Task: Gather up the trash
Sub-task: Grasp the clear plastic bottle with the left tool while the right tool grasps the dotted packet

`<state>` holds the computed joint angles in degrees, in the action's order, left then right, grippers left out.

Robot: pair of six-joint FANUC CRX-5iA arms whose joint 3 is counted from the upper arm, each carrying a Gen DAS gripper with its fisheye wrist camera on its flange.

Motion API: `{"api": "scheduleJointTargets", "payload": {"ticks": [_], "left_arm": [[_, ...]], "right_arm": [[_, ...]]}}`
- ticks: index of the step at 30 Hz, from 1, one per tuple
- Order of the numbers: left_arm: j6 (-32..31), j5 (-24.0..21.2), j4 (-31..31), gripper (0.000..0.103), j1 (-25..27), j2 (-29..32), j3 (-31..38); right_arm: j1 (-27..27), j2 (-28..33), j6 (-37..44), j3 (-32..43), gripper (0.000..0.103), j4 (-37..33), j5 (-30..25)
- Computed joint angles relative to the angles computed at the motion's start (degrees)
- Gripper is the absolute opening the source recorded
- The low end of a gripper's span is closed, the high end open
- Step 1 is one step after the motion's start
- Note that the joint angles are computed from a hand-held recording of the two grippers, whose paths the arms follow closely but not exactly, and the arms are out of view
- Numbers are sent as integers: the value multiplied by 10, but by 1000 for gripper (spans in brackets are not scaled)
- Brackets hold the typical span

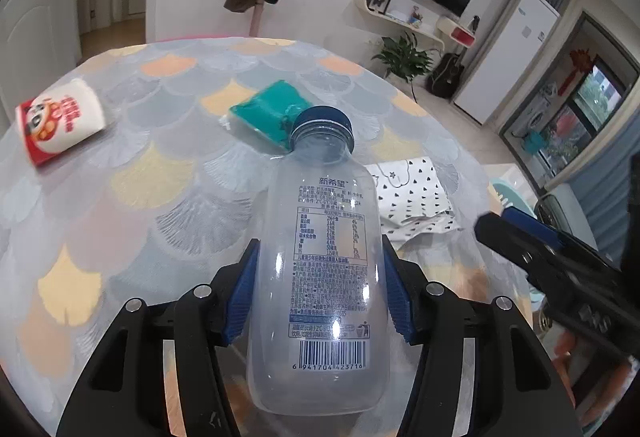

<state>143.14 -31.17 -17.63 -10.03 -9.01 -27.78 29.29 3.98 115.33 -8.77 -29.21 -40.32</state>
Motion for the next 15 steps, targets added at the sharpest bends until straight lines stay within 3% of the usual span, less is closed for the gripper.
{"api": "scheduleJointTargets", "payload": {"ticks": [4, 10, 12, 15], "left_arm": [[22, 12, -14, 55, -4, -47, -31], [181, -60, -168, 55, -77, -92, -27], [210, -82, -198, 55, -90, -96, -27], [221, -77, -203, 55, -84, -106, -41]], "right_arm": [[2, 10, 2, 9, 62, -10, -10], [31, -22, 36, -24, 62, -10, 41], [45, -19, 53, -20, 62, -1, 35], [75, -17, 70, -31, 62, 35, 49]]}}
